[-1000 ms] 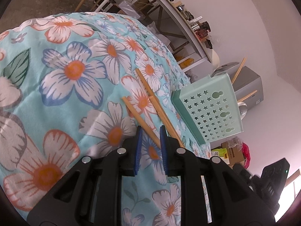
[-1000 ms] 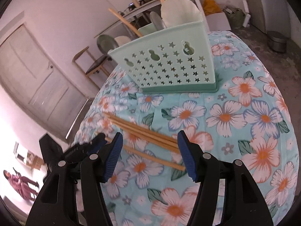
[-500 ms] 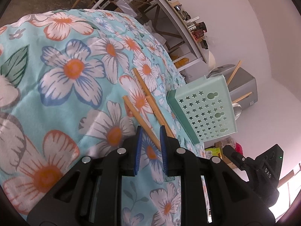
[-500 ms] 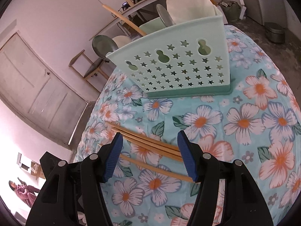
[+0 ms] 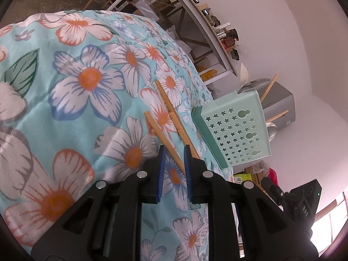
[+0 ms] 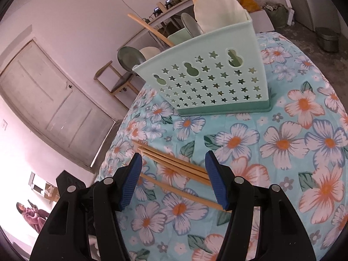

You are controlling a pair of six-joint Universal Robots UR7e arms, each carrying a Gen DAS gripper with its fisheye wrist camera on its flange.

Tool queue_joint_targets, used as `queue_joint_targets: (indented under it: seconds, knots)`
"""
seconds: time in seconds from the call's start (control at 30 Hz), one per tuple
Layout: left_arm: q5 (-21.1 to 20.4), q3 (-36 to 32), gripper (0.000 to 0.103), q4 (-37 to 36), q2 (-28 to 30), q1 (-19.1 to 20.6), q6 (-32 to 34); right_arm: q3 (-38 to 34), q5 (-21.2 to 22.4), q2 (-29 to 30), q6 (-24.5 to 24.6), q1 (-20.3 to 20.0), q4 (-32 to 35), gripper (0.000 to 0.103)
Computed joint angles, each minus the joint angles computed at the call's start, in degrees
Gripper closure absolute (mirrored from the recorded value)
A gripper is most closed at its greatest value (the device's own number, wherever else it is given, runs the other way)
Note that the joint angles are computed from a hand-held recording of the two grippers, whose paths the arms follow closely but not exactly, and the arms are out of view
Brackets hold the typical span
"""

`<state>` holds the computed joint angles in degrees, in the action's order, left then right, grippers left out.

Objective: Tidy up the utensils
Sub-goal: 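Position the right tool over the loose chopsticks while the left tool holds its chopstick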

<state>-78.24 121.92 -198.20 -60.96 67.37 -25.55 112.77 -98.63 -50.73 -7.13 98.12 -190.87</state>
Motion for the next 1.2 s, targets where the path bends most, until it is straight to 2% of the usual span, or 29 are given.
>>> queue_joint_targets:
  seconds: [0.3, 0.5, 0.87, 1.2]
  knots:
    - [-0.02, -0.01, 0.087, -0.18, 0.06, 0.02, 0.13, 1.45, -0.09, -0.03, -5.49, -1.02, -2.95, 0.040]
    - [0.38, 0.00, 0.087, 0.50, -0.25, 0.15, 0.82, 1.62, 0.61, 0.13, -7.28, -2.43, -3.68, 0.040]
    - [0.04, -0.12, 0.087, 0.72, -0.31, 0.38, 0.98, 2.86, -2.26, -0.16, -13.88, -2.54, -6.78, 0.040]
    - [1.12, -0.19, 0.088, 1.25, -0.28, -0.07, 0.97, 3.66, 1.35, -0.86, -15.29, -4.33, -6.26, 0.040]
